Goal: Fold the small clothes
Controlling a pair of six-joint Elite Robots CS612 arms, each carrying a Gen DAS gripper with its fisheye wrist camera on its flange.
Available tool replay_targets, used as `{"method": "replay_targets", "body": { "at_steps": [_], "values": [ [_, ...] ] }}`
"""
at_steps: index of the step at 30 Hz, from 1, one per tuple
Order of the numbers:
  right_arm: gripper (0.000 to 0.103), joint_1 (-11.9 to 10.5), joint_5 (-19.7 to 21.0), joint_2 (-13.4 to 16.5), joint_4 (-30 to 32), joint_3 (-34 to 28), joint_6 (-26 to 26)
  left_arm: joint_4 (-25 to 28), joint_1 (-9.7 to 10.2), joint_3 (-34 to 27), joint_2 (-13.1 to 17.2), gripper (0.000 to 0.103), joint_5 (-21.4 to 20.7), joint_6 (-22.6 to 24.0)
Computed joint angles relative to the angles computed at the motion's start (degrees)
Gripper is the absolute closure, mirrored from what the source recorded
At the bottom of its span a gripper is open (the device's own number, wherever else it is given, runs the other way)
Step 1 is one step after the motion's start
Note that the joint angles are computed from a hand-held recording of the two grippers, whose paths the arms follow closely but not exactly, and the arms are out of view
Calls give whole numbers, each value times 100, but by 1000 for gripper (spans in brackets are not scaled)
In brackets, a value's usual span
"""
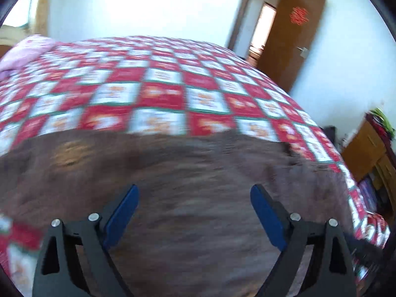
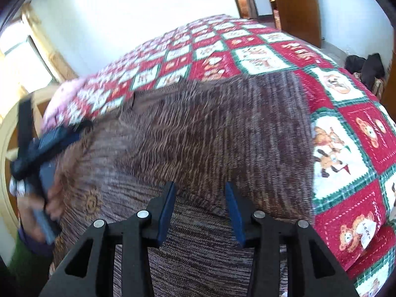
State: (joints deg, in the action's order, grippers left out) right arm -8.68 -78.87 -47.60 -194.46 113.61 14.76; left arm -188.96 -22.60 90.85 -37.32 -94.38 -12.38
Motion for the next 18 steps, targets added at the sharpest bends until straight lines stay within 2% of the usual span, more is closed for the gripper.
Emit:
{"method": "replay_targets", "body": {
  "at_steps": [4, 7, 9, 11, 13, 15, 18],
  "values": [
    [59, -84, 194, 45, -655, 117, 250, -608, 369, 378, -109, 9, 460, -818],
    [59, -104, 189, 76, -1078, 185, 382, -931, 700, 485, -114, 10, 620, -1891],
    [59, -97, 104, 95, -1321, 208, 484, -856, 880, 472, -93, 11, 755, -2526],
    [59, -76, -3, 114, -1563, 237, 573, -627, 1043, 414, -43, 15, 584, -3034],
    [59, -57, -75, 121, -1650, 244, 586, -609, 1169, 353, 55, 17, 218, -3421],
    [59, -47, -124, 106, -1603, 255, 586, -659, 1234, 298, 165, 17, 27, -3734],
    [59, -63, -129, 102, -1522, 249, 625, -877, 1197, 181, 299, 17, 287, -3797]
  ]
}}
